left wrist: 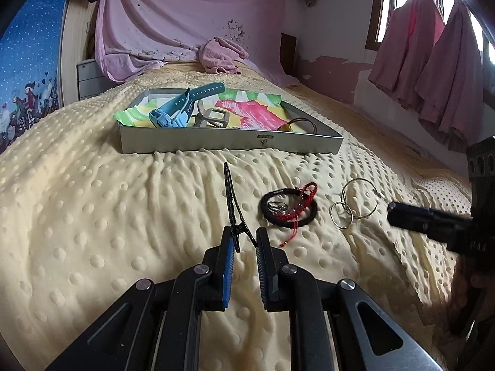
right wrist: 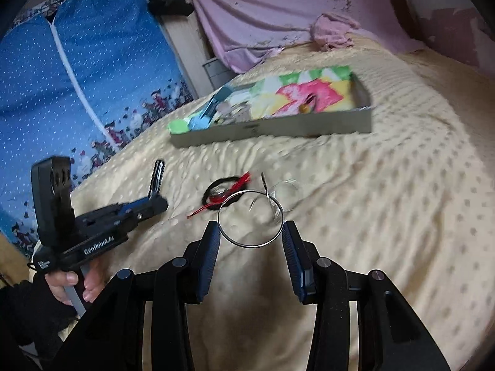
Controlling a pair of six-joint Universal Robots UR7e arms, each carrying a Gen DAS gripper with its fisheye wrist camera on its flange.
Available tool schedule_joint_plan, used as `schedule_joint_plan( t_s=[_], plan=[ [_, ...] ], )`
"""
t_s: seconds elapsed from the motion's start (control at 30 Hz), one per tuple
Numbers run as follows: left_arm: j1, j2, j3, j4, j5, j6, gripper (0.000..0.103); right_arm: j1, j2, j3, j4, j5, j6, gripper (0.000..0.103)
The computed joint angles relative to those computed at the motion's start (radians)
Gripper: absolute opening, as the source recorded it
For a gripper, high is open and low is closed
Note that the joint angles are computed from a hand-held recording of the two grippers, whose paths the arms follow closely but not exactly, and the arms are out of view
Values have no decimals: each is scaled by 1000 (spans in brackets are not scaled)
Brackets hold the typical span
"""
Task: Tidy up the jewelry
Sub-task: 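Lift the silver ring with the right tool while the left tool holds the black clip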
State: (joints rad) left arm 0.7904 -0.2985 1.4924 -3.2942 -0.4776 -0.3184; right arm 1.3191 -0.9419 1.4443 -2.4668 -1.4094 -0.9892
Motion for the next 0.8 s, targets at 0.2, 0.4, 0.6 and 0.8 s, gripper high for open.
schedule_joint_plan(
  t_s=[0.2, 0.4, 0.6, 0.8],
  plan=[
    [-2, 4, -8, 15, -2, -1, 13, 1, 33, -65, -51, -15, 38, 32],
    [5, 6, -22, 19, -11, 4, 13, 10, 115, -199, -11, -51, 78, 21],
    [18, 9, -29, 47, -34, -14, 13, 16, 131, -202, 12, -71, 49, 21],
    [21, 9, -30, 57, -43, -22, 13, 33, 169, -234, 26, -130, 49, 21]
  ],
)
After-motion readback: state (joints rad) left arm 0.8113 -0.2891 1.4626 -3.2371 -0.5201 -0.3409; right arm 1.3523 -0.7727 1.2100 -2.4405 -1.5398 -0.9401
